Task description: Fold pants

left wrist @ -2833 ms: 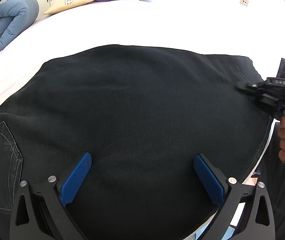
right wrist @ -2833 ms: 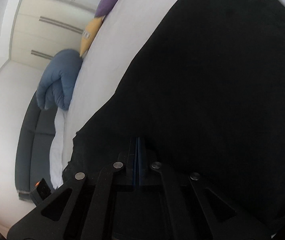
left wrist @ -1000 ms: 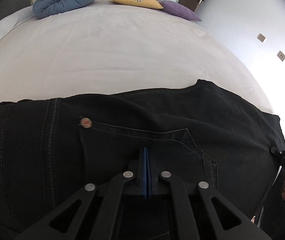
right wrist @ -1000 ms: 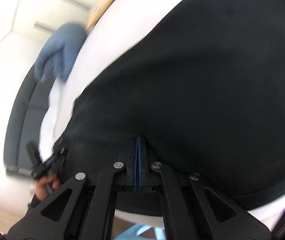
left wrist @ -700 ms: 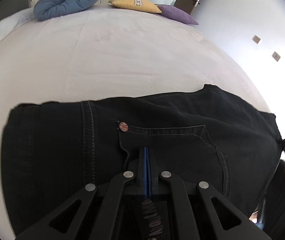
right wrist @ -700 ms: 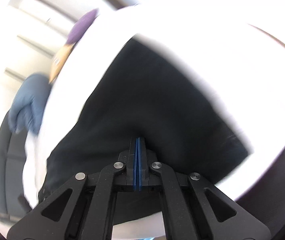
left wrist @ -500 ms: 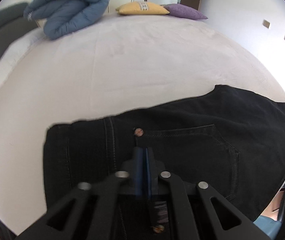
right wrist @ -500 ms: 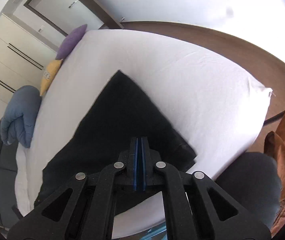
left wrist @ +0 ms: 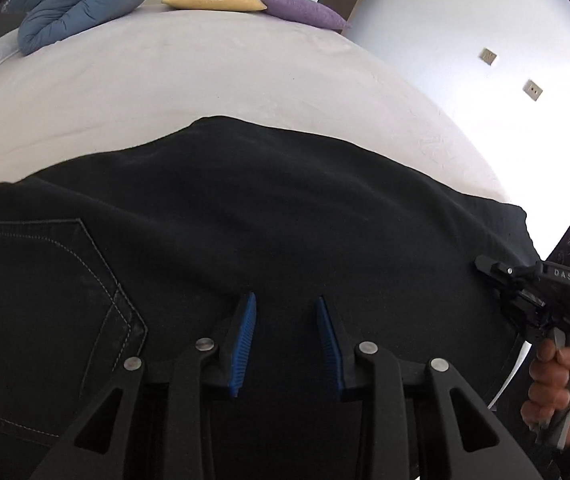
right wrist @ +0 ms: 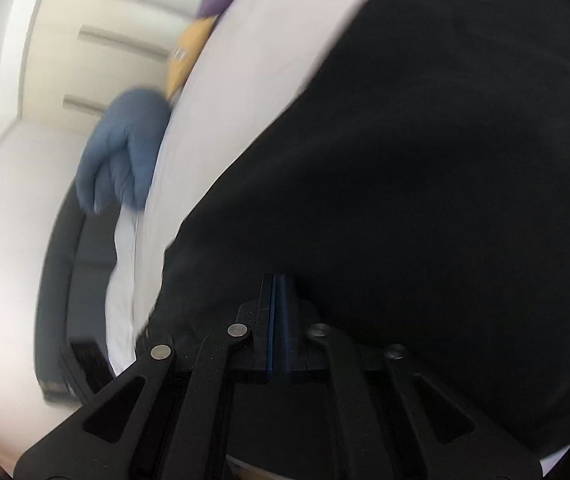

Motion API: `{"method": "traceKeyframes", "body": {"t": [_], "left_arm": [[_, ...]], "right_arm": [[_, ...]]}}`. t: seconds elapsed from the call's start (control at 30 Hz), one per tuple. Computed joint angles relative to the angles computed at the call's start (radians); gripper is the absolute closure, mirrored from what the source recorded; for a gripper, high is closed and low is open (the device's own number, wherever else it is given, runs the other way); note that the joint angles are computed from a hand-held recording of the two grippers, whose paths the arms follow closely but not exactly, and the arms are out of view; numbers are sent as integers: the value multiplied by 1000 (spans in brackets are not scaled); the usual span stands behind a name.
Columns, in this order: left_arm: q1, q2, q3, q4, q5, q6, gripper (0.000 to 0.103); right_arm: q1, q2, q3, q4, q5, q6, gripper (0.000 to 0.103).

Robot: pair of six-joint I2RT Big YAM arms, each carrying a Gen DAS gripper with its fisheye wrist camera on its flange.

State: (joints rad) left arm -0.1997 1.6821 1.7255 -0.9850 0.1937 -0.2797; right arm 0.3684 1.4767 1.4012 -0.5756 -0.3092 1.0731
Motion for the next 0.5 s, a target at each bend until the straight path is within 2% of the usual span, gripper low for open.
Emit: {"method": "traceKeyframes", "body": {"t": [0.03,0.07,0.13,0.2,0.27,0.3,0.33,0.37,0.4,0.43,0.47,0.5], "left_arm": [[4,-4,-5,0,9,8,69],[7,-8,-7,-7,17,24,69],[19,-8,-12,-6,44,37,70],[32,-9,-15,-3,69,21,72],[37,-4,-16,3,71,14,73],[35,-5,-16,4,64,16,73],[33,-11,-24,7,56,19,73],[35,-15,-29,10,52,20,73],[39,-18,-34,12,54,17,73],[41,-17,-33,10,58,3,73],[43,-15,-30,7,62,-9,73],[46,-12,-24,0,67,-19,73]], "right_arm": [[-9,-1,-20,44,3,27,103],[-21,-23,-43,44,36,29,103],[-82,-81,-96,21,67,-22,103],[-156,-165,-188,60,85,16,103],[-241,-250,-231,1,160,28,103],[-254,-272,-238,-9,202,43,103],[-296,-317,-253,-22,211,49,94],[-317,-338,-246,-57,221,44,90],[-339,-361,-228,-108,231,23,73],[-351,-381,-219,-129,224,-1,34],[-355,-406,-214,-149,214,-20,16],[-347,-434,-218,-151,220,-28,6]]}}
